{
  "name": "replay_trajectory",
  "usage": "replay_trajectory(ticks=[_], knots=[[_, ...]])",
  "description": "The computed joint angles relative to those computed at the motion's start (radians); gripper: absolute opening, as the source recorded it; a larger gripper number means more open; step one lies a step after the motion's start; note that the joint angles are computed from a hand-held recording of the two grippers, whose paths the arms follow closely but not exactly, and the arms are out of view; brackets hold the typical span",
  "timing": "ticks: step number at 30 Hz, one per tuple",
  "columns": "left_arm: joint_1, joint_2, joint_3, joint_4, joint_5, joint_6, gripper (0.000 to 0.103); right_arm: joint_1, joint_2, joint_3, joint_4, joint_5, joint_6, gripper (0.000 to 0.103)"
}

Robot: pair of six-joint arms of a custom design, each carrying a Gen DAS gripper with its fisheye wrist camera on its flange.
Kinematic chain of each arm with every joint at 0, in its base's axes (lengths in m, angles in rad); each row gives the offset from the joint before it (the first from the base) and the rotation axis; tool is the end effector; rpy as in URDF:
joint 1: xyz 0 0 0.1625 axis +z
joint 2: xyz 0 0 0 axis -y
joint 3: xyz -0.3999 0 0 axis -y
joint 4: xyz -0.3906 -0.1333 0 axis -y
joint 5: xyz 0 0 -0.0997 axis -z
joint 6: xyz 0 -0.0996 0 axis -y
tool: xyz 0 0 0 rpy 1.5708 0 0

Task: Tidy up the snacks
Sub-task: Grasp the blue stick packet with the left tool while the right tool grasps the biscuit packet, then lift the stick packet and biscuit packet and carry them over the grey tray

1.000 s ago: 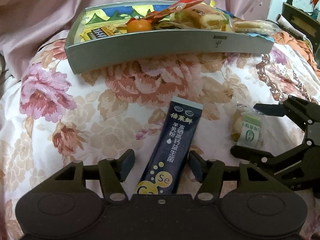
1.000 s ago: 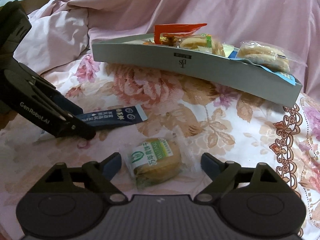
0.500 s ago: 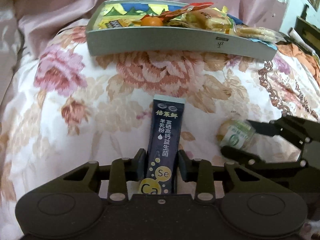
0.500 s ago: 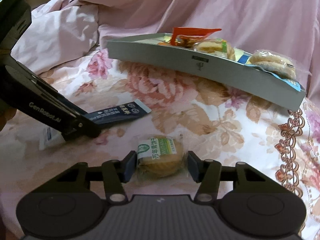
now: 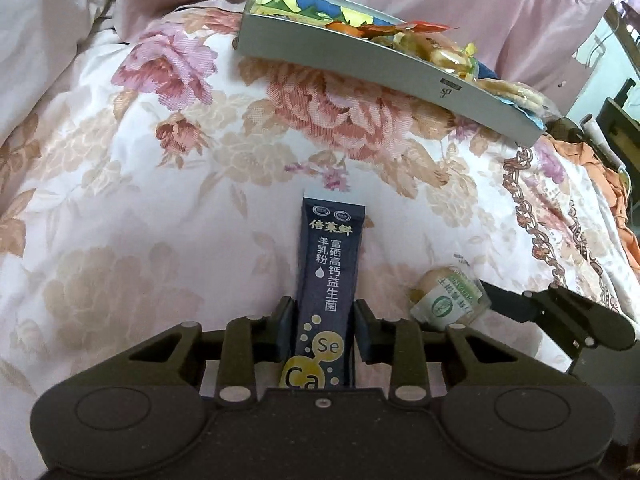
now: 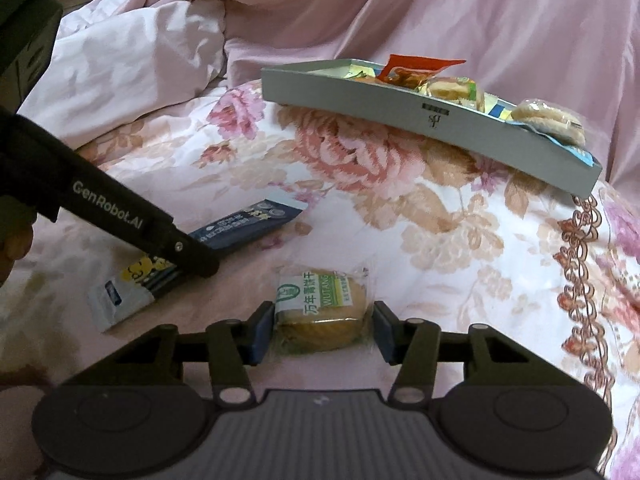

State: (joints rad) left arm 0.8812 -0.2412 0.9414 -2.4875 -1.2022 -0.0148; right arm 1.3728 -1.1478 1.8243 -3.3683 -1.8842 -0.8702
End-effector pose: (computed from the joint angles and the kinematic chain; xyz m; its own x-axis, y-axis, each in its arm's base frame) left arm -0.3812 -0.7282 -0.0630 -0.7780 0.5226 -0.3487 0.6099 0.7613 -0.2200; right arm -0.0169 -0.6059 0.3312 -0.6315 -0.0298 0.7748 -0.6161 0.6260 -0.4781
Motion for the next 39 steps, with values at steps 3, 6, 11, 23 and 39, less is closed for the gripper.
replay_trajectory(ticks=[3, 6, 11, 23, 39], knots=[[0.002, 0.001, -0.002, -0.001, -0.004, -0.002, 0.034, 0.007, 0.009, 0.015, -0.041, -0.022, 0.002, 0.064], [0.005, -0.002, 0.006, -0.014, -0.011, -0.002, 0.034, 0.001, 0.007, 0.016, -0.045, -0.009, 0.033, 0.068], [0.004, 0.0, 0.001, -0.01, -0.01, -0.003, 0.034, -0.012, 0.019, -0.007, -0.049, 0.025, 0.07, 0.069], [0.001, -0.004, 0.015, -0.039, -0.02, -0.005, 0.031, -0.012, 0.047, -0.01, -0.109, 0.059, 0.003, 0.054], [-0.017, -0.026, 0.076, -0.197, -0.02, 0.051, 0.031, -0.019, 0.06, 0.012, -0.291, 0.12, -0.018, 0.054]])
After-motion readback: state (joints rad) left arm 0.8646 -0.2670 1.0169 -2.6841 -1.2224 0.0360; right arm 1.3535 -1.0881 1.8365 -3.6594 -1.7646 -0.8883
